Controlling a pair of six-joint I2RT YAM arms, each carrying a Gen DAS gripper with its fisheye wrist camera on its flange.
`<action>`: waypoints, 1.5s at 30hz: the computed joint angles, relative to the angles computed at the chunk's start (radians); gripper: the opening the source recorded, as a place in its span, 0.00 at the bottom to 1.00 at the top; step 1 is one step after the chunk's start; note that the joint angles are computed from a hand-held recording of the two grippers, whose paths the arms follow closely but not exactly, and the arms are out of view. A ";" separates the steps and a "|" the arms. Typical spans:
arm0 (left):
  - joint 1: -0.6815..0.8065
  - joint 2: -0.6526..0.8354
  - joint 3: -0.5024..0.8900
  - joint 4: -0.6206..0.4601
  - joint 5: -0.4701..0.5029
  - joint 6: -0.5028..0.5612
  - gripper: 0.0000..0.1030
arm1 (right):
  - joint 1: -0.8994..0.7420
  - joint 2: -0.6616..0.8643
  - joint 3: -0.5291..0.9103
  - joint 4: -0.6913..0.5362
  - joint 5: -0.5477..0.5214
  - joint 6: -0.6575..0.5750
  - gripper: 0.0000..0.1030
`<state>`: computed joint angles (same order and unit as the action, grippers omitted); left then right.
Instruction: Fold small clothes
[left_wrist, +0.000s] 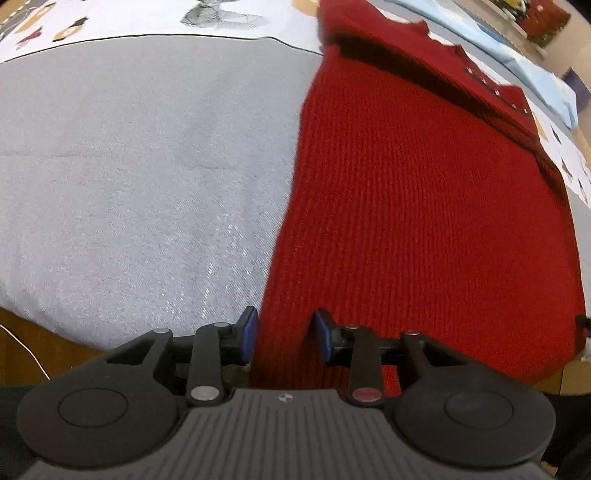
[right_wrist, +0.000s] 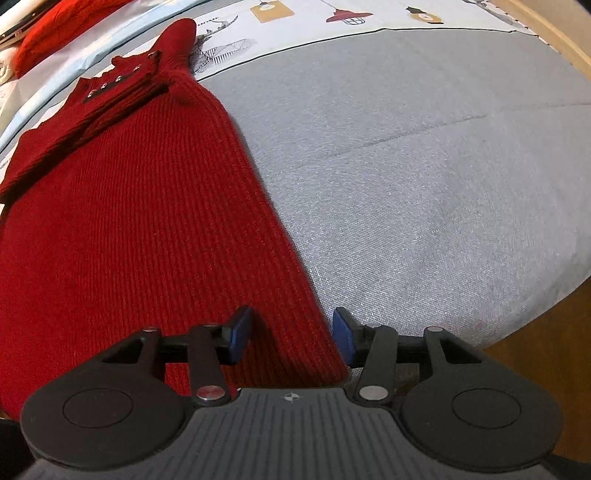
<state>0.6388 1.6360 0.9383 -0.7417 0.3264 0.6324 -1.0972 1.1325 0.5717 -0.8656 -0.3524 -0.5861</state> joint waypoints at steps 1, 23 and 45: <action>0.005 0.000 0.002 -0.002 0.002 -0.002 0.37 | 0.000 -0.001 0.000 -0.001 -0.001 0.001 0.50; 0.038 0.026 0.042 -0.115 0.051 0.031 0.20 | -0.066 0.068 0.050 -0.065 -0.071 -0.006 0.27; -0.023 -0.090 -0.083 -0.017 0.033 0.039 0.13 | 0.002 0.014 0.010 -0.043 -0.053 -0.019 0.20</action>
<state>0.6153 1.5465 0.8549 -0.7583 0.3596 0.6713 -1.0955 1.1466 0.5818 -0.9087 -0.4057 -0.6055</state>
